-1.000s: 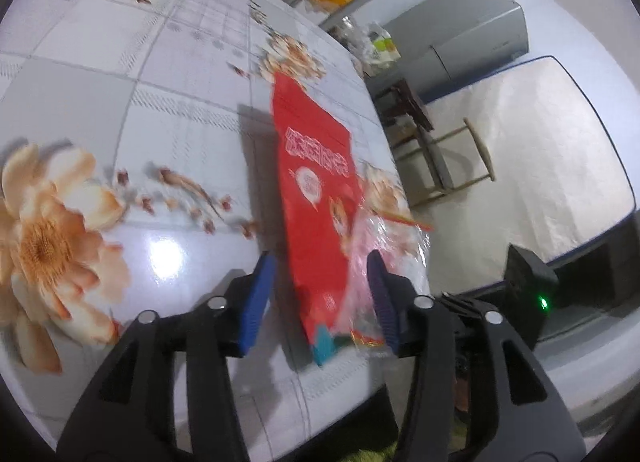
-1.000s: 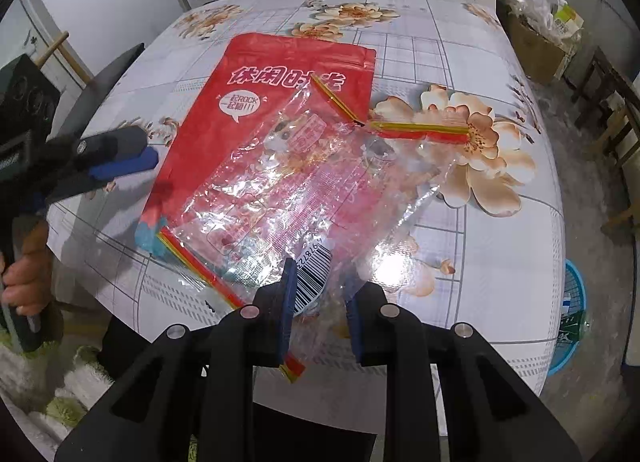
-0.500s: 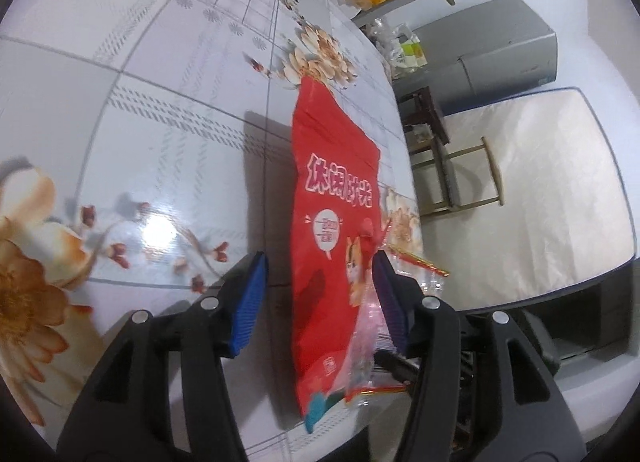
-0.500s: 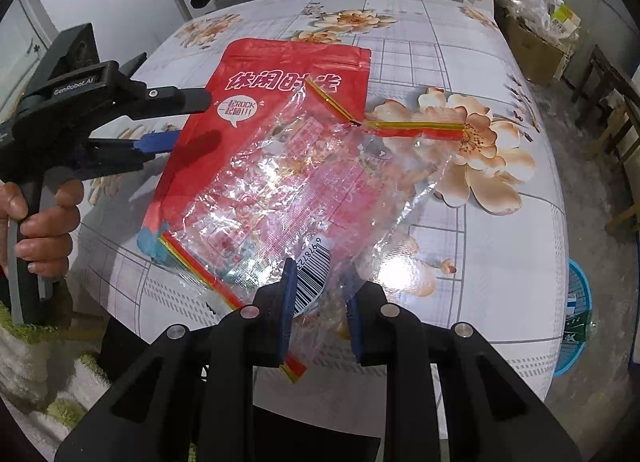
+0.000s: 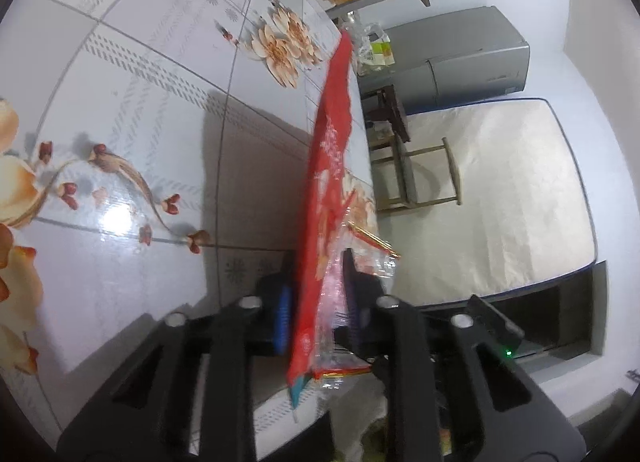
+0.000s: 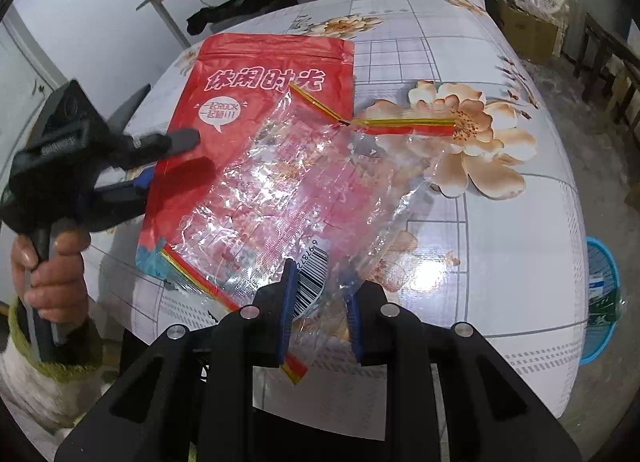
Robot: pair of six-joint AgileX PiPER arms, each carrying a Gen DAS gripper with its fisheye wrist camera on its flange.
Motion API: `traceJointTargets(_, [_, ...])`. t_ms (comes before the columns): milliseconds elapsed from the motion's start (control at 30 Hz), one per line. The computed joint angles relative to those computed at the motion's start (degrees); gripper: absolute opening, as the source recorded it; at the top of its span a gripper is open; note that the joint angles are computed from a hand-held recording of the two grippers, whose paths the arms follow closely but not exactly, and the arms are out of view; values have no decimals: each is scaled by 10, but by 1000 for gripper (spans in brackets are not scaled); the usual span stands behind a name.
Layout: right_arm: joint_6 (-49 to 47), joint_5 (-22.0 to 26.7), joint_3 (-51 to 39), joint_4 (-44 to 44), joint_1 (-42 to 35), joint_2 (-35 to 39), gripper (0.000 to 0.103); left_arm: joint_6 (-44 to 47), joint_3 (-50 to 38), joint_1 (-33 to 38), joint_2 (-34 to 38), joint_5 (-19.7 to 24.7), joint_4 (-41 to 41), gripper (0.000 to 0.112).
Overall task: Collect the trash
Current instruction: 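Lift the red snack bag with the left tool while the right tool lifts the clear zip bag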
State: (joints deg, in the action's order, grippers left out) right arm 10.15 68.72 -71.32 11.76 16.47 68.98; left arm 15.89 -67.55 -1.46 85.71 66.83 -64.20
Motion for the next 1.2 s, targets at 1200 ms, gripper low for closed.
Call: traceJointTargets(1200, [-128, -6, 58, 266, -304, -54, 10, -220, -114, -156, -76, -81, 405, 0])
